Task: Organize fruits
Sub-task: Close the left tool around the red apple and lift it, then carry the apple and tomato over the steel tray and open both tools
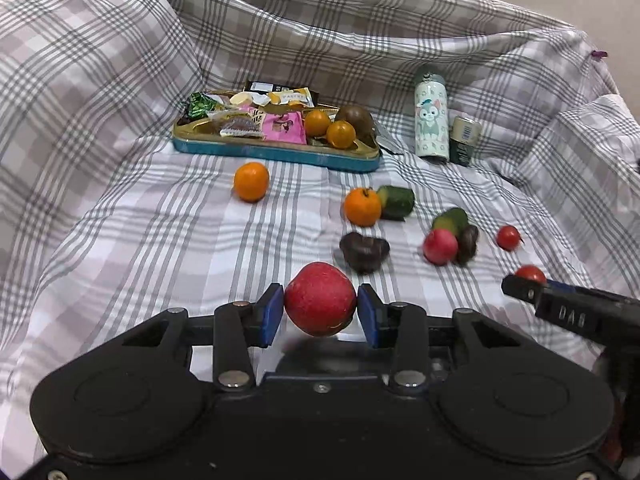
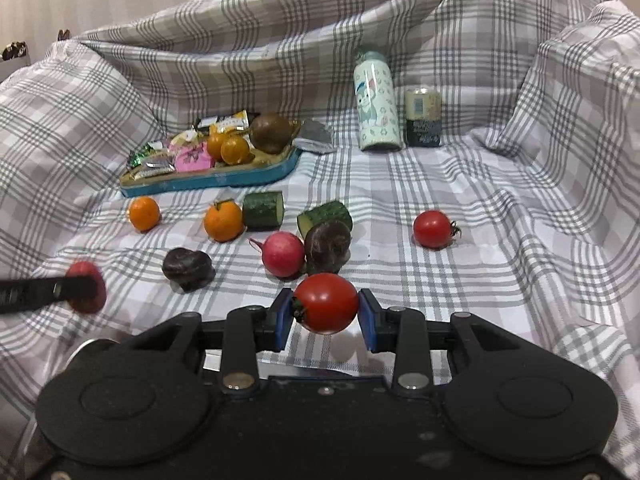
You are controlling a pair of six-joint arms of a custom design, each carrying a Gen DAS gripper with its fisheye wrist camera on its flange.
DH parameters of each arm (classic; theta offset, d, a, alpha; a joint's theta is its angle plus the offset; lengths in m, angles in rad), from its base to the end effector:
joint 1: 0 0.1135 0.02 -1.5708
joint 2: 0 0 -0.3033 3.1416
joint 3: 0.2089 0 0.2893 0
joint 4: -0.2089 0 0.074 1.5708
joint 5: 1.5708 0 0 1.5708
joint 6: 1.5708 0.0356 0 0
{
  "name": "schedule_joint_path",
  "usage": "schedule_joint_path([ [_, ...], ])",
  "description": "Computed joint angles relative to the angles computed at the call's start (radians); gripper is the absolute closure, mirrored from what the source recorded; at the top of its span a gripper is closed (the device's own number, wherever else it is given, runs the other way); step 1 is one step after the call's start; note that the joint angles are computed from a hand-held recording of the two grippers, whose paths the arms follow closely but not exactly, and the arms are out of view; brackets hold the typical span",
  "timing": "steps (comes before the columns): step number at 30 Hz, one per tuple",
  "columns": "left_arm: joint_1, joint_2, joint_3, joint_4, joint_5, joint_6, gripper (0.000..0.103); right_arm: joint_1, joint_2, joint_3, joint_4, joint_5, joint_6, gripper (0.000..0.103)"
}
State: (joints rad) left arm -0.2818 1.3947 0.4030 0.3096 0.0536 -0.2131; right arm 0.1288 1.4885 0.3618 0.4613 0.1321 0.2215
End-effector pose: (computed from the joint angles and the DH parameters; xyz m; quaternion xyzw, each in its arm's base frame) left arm 0.2463 -0.0733 0.1390 0.0425 0.9016 -0.1287 0.4107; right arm 0.2553 0.0283 0.1185 0.0704 0.8950 0.0176 0.4401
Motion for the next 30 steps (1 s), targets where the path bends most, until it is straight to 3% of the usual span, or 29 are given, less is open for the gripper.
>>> schedule_joint_path([
  [5,-0.02,-0.086,-0.078,-0.011,-0.01,0.004,0.055,0.005,-0.138,-0.066,-0.078,-0.024,0.064,0.067],
  [18,-0.153,-0.258,-0.208,-0.068,-0.131,-0.039,0.055,0.212,-0.544,-0.225,-0.355,0.125,0.173,0.067],
  [21,-0.158,-0.268,-0.213,-0.08,-0.117,-0.043,0.055,0.283,-0.63,-0.245,-0.428,0.169,0.206,0.067],
  [28,-0.168,-0.254,-0.225,-0.075,-0.107,-0.039,0.054,0.347,-0.645,-0.264,-0.447,0.193,0.213,0.067],
  [30,-0.172,-0.232,-0.221,-0.068,-0.115,-0.047,0.054,0.322,-0.621,-0.26,-0.436,0.157,0.207,0.067],
])
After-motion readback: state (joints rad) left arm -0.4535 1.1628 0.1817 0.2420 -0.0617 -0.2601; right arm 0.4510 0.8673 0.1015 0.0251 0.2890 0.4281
